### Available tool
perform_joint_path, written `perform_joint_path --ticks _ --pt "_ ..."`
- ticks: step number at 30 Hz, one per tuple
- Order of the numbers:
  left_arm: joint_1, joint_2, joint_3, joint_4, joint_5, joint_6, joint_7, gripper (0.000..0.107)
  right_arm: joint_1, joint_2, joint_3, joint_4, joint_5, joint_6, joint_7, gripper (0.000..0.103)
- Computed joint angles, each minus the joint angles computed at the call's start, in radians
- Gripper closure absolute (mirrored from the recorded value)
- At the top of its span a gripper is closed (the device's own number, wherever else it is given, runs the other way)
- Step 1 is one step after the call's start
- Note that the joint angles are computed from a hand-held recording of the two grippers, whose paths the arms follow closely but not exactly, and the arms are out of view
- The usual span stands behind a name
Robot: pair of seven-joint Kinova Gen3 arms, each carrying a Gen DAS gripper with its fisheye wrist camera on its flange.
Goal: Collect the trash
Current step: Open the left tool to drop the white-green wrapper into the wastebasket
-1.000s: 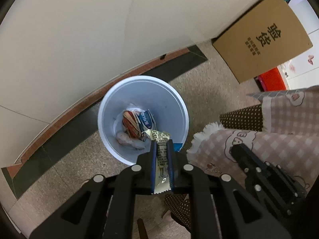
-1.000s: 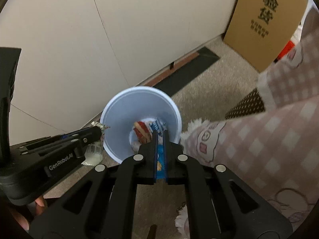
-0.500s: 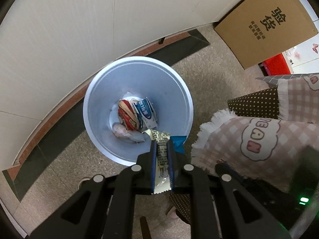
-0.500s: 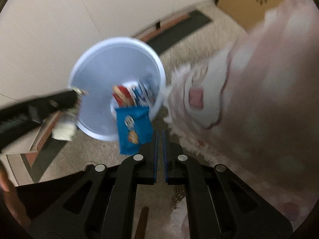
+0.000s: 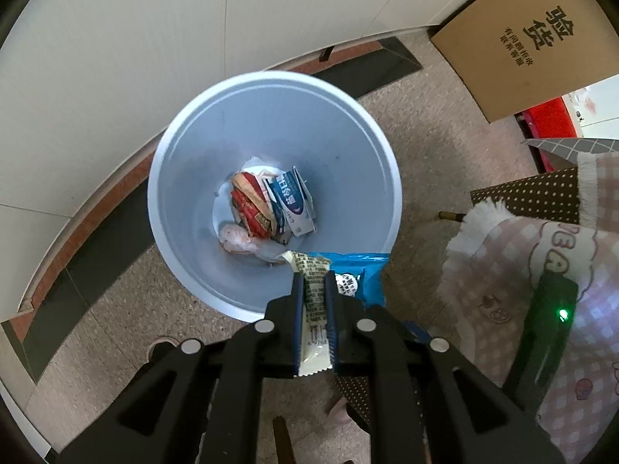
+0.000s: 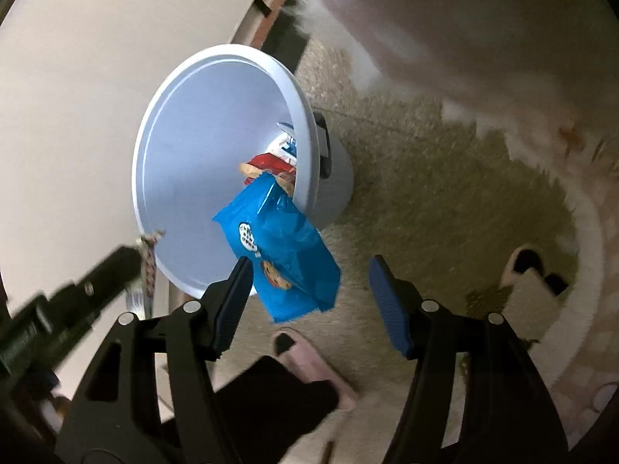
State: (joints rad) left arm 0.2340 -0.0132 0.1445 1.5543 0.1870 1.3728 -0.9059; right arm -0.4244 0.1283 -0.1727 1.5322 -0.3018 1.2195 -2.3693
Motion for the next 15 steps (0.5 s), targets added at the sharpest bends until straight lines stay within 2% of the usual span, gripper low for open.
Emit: perform_joint_path --ticks 3,4,6,7,12,14,15 --pt "-0.002 0.006 -0.002 0.020 0.005 -0.015 0.000 0.097 0.014 0.022 0.003 0.023 -0.061 -0.052 -0.004 0.043" --pt "-0.005 0.007 -0.007 0.029 0.012 -0.023 -0.005 0.097 0.023 0.023 0.004 0.031 -0.082 -0.065 0.004 0.052" --pt "-0.011 0.010 -0.010 0.034 0.011 -0.029 -0.004 0.097 0.032 0.027 0.004 0.033 -0.115 -0.084 0.010 0.062" --pt "-0.013 0.010 -0.012 0.036 0.011 -0.033 -0.004 0.097 0.042 0.023 0.005 0.035 -0.133 -0.090 0.027 0.063" --pt "-0.030 0.011 -0.023 0.029 0.012 -0.038 -0.005 0.097 0.042 0.031 -0.001 0.015 -0.166 -0.147 0.032 0.063" --pt "-0.033 0.014 -0.023 0.019 0.005 -0.035 -0.003 0.096 0.039 0.024 -0.002 0.016 -0.165 -0.172 0.034 0.060" --pt "-0.035 0.014 -0.023 0.016 0.002 -0.034 -0.003 0.095 0.035 0.023 -0.002 0.003 -0.151 -0.170 0.028 0.056"
